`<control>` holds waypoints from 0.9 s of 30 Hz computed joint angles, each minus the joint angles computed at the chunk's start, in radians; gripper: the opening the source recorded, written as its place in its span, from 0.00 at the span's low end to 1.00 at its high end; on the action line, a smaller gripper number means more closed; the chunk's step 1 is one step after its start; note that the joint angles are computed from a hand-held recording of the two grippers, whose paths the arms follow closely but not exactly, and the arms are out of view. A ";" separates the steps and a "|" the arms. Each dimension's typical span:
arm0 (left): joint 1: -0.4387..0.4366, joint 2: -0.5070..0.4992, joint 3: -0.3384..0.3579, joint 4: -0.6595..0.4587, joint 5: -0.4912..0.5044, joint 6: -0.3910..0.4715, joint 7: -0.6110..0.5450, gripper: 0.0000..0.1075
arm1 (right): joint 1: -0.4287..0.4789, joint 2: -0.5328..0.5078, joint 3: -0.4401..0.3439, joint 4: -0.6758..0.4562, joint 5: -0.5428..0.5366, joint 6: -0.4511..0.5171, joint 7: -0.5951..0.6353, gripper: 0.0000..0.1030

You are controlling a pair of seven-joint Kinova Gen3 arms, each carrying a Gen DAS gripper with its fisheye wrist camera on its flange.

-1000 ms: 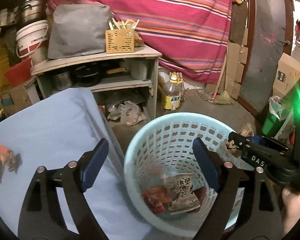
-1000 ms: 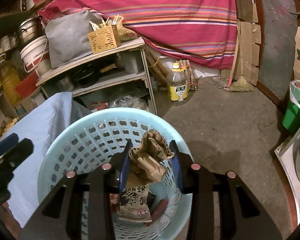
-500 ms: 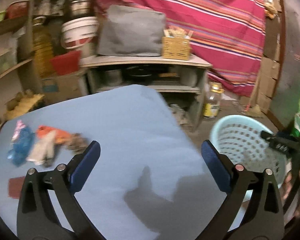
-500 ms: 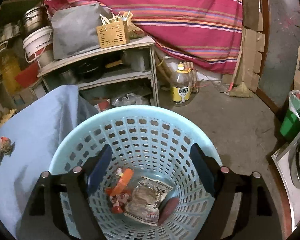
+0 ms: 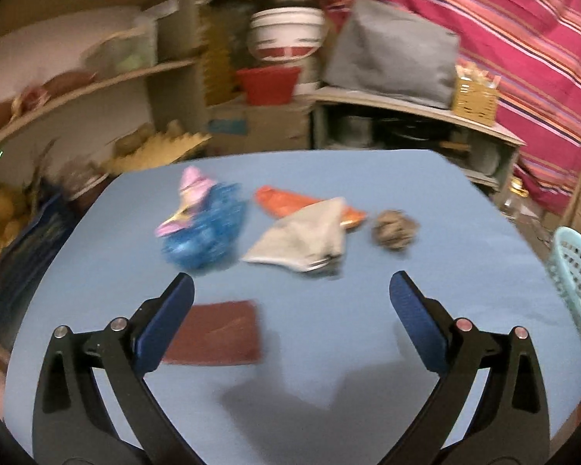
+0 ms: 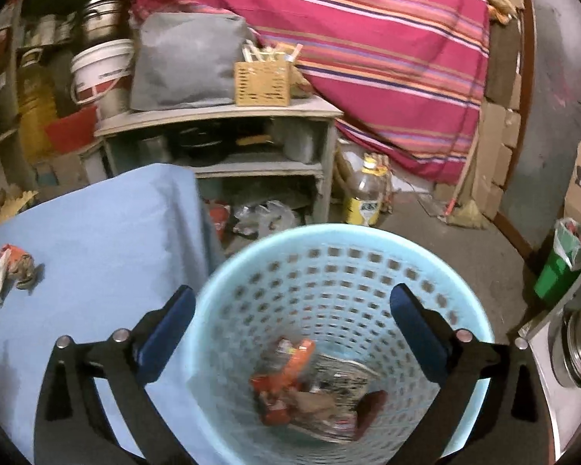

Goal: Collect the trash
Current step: 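Grasp the dark red scouring pad with the left tool while the right tool returns over the table, then grasp the tan crumpled cloth with the right tool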

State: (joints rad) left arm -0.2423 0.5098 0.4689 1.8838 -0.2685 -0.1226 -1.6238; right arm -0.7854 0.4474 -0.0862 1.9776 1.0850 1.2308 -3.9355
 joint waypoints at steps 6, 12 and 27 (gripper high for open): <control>0.021 0.054 -0.093 -0.066 0.036 0.062 -0.030 0.91 | 0.006 0.077 0.018 -0.146 0.003 -0.036 0.117 0.96; -0.014 0.120 -0.053 -0.169 0.093 0.215 -0.103 0.91 | -0.016 0.125 0.065 -0.218 0.021 -0.092 0.126 0.96; 0.040 0.202 -0.099 -0.359 0.267 0.466 -0.265 0.78 | -0.014 0.208 0.120 -0.381 0.006 -0.224 0.261 0.96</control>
State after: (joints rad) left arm -0.2028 0.7118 0.3699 1.5252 -0.0016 0.3430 -1.8885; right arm -0.7991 0.6550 0.0335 1.5970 1.0912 1.0066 -3.6744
